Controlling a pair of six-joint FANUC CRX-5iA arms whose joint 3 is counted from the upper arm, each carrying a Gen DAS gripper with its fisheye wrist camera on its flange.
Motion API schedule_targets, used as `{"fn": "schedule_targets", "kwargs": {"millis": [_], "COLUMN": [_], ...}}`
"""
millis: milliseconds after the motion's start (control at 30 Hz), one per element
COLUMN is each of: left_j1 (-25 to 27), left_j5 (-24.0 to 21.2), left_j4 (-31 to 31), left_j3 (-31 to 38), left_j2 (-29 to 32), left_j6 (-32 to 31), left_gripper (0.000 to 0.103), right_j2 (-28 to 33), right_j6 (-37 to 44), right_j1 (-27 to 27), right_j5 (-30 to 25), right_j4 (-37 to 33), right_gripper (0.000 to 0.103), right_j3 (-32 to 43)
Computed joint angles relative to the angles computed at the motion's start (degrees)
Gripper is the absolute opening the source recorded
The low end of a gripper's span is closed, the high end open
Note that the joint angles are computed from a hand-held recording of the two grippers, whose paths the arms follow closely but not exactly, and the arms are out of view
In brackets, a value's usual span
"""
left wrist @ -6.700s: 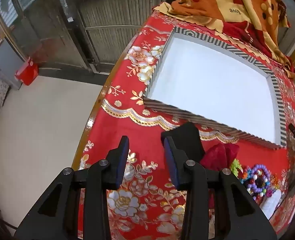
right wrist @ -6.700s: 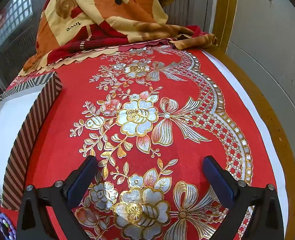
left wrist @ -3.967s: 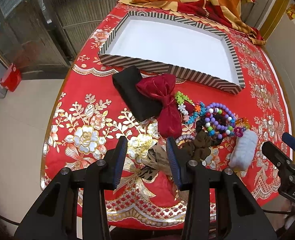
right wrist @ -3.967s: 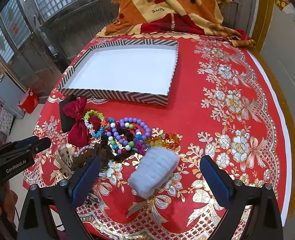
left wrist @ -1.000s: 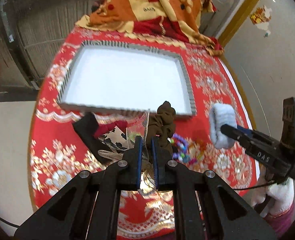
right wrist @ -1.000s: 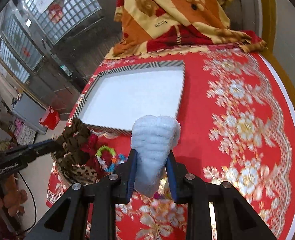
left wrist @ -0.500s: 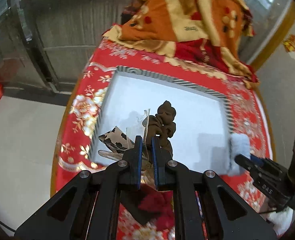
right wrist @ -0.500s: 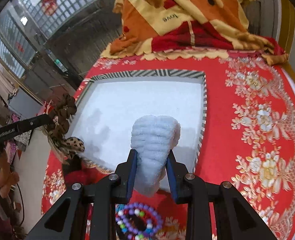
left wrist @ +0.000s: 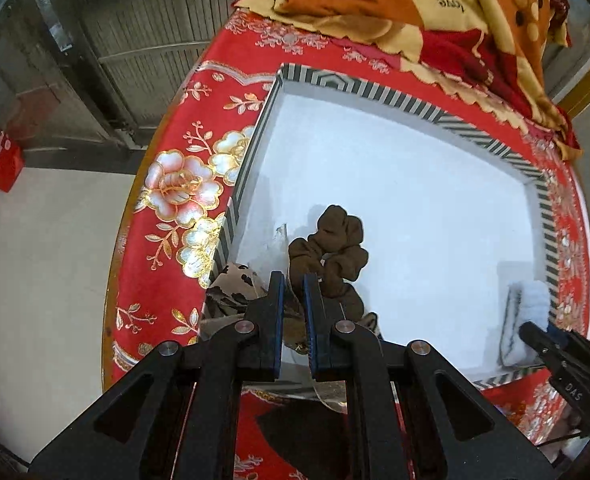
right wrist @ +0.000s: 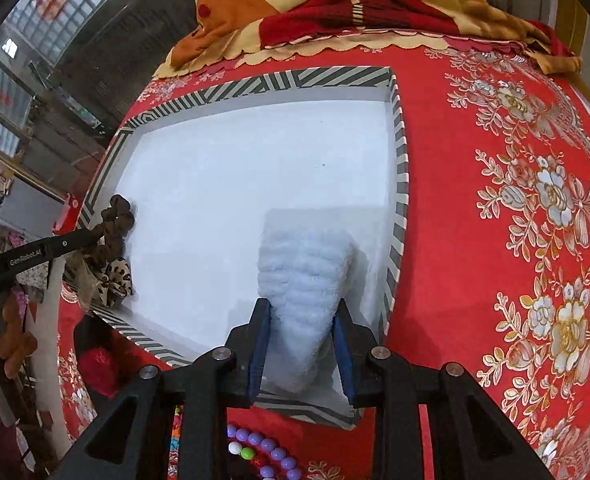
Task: Organize jewelry
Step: 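Carry both held items into the white tray and open both tools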
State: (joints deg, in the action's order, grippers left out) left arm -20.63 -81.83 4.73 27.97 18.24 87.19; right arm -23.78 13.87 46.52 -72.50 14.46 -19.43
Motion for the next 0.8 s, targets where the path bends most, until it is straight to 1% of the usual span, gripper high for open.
{"fn": "schedule_targets", "kwargs": {"millis": [67,167,200,233,267,300,333,433,567,700,800], "left_j1": [-0.3,-0.99,-1.21,-1.32,-1.3,-1.25,-1.25,-1.53,-1.91,-2.42,-3.0], "left_j5": [0.17,0.71,0.7,0.87,1.18,1.53,1.99,2.6,4.11,6.03,6.61], "left_j4": [-0.54,-1.69,-2.1,-2.32,-2.29,-2.3,-2.43,-2.98,-3.42,-4.31,-4.63], "left_j3": [0.09,-0.02,0.08,-0.12,-0.49,-0.93,-1.47,-2.06,-3.4,-5.64,-7.69], "left_j2": [0.15,-0.17,-0.19,-0.44,-0.8,-1.21,-1.79,-2.91,-5.26,-8.74,-11.48], "left_j6": [0.12,-0.09,-0.16,-0.28,-0.37,-0.34,-0.16,0.14,0.4,1.29,1.44], "left_gripper": [0.008,0.01,0.014,0.024,0.029,0.039,0.044,0.048,0.048,0.048,0.048], "right_j2": [0.57,1.4,1.51,1.47,0.97,0.22,-0.43,-2.39,-4.52,-4.57,-4.71], "right_j6": [0.93,1.44,1.06,0.57,-0.49,-1.81,-3.09,-7.16,-12.2,-15.3,-18.09], "right_j1": [0.0,0.55,0.85,1.03,1.5,2.04,2.65,5.57,10.38,14.77,18.17], "right_j5": [-0.11,-1.1,-1.44,-1.56,-1.51,-1.26,-1.21,-1.95,-3.87,-6.97,-8.82], "right_j4": [-0.01,0.47,0.7,0.92,1.32,1.9,2.61,5.79,10.36,14.32,16.72], "right_gripper": [0.036,0.039,0.04,0.04,0.04,0.04,0.04,0.041,0.042,0.043,0.043], "right_j3": [0.43,1.1,1.3,1.41,1.22,0.86,0.52,-0.48,-1.41,-0.87,-1.11]}}
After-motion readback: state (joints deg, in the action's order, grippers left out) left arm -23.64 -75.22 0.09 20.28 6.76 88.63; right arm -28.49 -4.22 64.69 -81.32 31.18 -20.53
